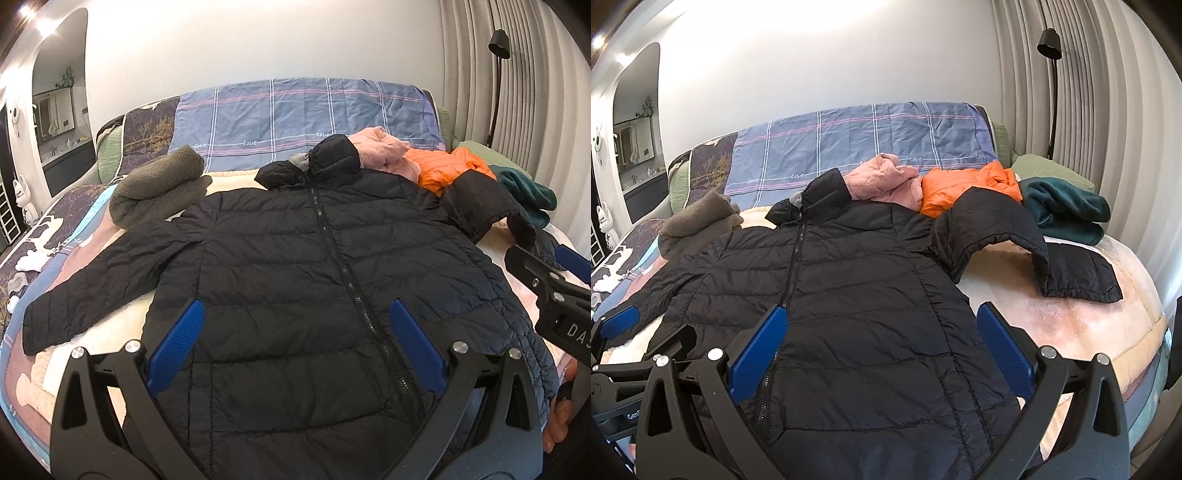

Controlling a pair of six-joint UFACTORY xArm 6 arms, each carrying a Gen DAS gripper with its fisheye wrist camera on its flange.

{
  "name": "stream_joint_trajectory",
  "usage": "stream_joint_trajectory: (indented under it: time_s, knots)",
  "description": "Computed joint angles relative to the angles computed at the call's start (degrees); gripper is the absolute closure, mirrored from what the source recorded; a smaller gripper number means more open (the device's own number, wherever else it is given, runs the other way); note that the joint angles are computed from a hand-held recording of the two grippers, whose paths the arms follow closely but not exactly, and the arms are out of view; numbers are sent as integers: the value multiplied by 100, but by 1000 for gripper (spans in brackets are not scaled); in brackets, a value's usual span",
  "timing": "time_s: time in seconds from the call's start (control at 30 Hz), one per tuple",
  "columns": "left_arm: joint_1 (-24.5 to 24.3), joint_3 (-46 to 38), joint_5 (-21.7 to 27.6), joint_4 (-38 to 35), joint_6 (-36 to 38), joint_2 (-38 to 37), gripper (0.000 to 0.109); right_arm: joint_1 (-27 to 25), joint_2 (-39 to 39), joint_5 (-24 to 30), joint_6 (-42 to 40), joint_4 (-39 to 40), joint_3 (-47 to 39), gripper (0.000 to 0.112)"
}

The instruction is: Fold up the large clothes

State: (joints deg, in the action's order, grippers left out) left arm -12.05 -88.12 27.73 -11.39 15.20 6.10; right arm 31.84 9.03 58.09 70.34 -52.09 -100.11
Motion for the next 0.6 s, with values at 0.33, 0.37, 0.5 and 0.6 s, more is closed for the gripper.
stream_joint_trajectory:
  time_s: [0.33,0.37,0.5,0.6]
  knots:
    - [6,25,-28,-193,150,1,8,18,77,15,-62,7,-97,11]
    - [5,21,-21,-206,160,3,8,23,88,24,-70,4,-113,11]
    - [6,-25,9,-240,179,29,8,35,150,70,-107,9,-197,11]
    - [9,-32,23,-276,204,32,8,31,189,93,-147,48,-256,11]
